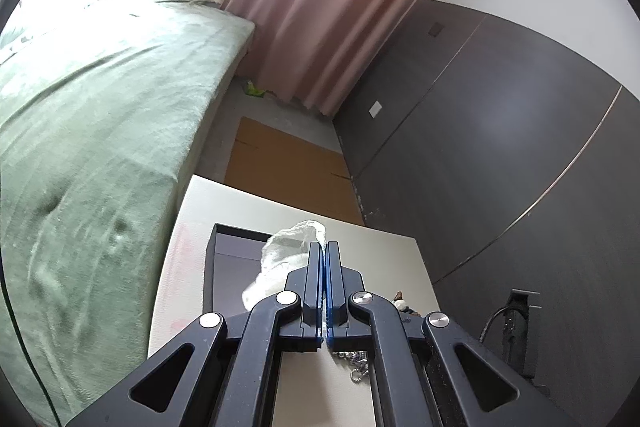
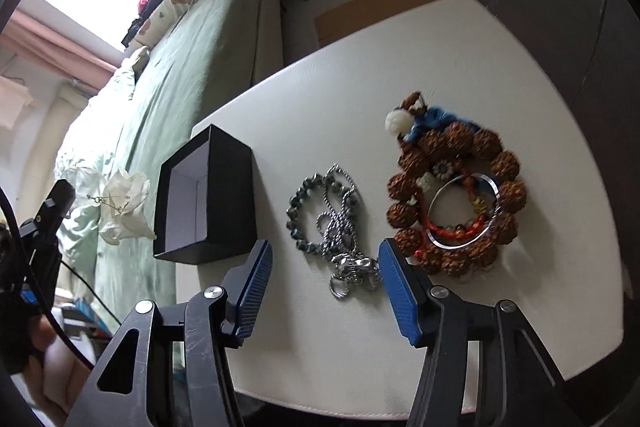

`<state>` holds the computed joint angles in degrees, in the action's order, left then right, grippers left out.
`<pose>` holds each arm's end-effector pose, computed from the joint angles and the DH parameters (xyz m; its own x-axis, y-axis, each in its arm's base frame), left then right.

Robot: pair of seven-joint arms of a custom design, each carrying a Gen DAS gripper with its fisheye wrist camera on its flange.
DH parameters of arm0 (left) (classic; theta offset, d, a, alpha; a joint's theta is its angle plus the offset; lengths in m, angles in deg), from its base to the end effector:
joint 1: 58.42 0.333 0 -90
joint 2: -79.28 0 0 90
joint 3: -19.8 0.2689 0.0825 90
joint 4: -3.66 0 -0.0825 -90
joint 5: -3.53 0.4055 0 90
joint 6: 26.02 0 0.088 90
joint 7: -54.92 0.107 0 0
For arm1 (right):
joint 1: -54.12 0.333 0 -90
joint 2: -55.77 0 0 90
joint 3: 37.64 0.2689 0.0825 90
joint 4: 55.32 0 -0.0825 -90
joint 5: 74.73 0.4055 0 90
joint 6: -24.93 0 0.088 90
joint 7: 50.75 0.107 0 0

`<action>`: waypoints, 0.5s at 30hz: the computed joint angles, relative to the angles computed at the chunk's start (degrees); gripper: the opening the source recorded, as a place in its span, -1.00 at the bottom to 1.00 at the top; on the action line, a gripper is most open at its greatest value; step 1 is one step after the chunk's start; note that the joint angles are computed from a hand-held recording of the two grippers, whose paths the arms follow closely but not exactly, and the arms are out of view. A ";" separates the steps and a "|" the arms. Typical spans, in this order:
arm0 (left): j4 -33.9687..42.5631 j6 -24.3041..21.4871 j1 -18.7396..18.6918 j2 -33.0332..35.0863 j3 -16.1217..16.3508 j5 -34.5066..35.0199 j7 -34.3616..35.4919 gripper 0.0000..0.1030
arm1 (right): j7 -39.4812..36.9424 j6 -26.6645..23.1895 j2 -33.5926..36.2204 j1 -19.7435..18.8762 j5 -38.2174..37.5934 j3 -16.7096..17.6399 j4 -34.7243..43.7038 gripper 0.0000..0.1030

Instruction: Organize jewelry

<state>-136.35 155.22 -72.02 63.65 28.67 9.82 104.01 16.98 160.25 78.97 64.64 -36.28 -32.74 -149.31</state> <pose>0.5236 -0.0507 0.4667 0.2386 -0.8267 0.5096 -0.5040 -0.5540 -0.6627 0.6727 0.1876 0.3651 0.2960 -0.8284 -0.4756 -0.9223 -0.1183 -0.3679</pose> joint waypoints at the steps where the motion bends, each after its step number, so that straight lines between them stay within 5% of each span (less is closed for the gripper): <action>1: 0.21 -0.07 0.25 0.24 -0.21 0.11 -0.13 -1.00 | -0.45 0.18 -0.49 -0.09 0.18 0.05 -0.70 0.09; 15: 0.18 -0.22 0.49 0.29 -0.36 -0.46 0.32 -1.00 | 6.11 3.49 0.87 3.39 -9.56 -1.60 -1.40 -0.16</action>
